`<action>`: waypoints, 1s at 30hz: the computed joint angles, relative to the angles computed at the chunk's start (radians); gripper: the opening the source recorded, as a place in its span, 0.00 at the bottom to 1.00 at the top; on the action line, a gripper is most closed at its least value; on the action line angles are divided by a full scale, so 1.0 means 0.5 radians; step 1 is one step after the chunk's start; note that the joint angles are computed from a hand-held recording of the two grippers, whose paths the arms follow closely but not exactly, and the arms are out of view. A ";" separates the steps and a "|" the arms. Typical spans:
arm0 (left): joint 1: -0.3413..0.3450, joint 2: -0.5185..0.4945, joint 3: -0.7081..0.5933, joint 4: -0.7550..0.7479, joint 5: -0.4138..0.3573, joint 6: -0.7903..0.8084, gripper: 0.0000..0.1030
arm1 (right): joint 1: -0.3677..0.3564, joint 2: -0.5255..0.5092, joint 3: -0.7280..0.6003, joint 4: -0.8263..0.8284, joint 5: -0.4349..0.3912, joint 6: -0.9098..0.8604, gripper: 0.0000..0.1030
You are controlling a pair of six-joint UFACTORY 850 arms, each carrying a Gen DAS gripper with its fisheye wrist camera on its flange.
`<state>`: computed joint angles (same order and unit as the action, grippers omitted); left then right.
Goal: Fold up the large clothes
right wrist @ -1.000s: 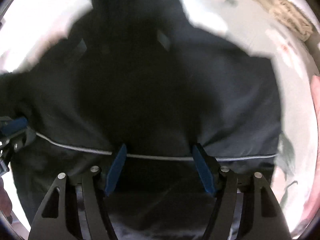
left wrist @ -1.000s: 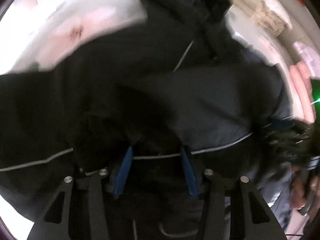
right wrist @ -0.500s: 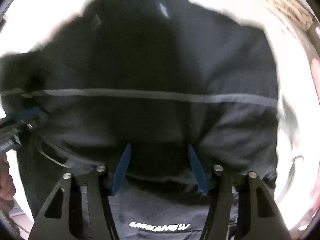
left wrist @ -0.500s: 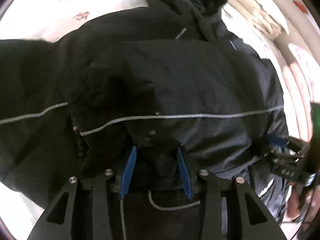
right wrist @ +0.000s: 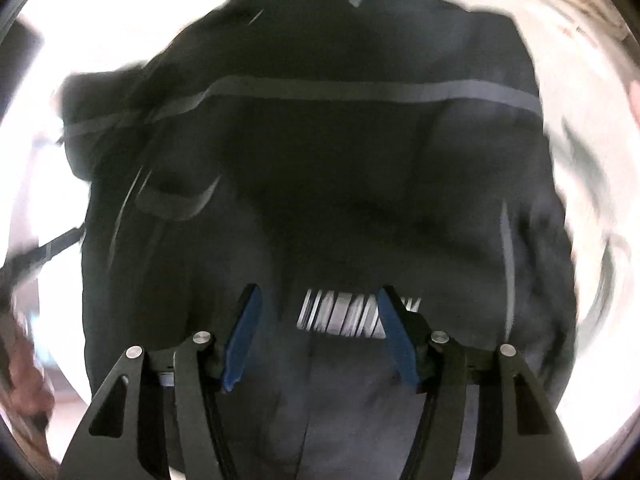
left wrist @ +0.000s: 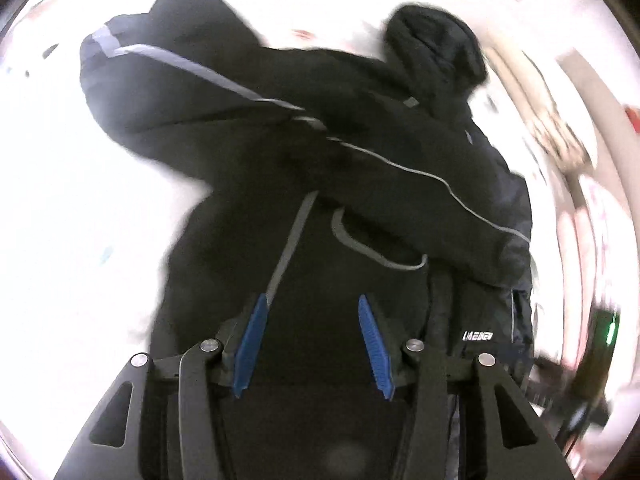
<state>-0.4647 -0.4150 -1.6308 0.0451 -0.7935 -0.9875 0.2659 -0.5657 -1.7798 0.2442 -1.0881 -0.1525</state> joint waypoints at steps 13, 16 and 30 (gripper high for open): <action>0.483 0.428 0.408 0.408 -0.008 -0.456 0.56 | 0.113 0.288 0.395 -0.037 0.132 -0.152 0.63; 0.750 0.357 0.360 0.158 0.147 -0.172 0.57 | 0.148 0.132 0.173 -0.104 0.145 0.067 0.63; 1.289 -0.560 -0.498 -0.319 0.076 0.529 0.57 | 0.334 -0.441 -0.581 -0.293 -0.138 0.676 0.63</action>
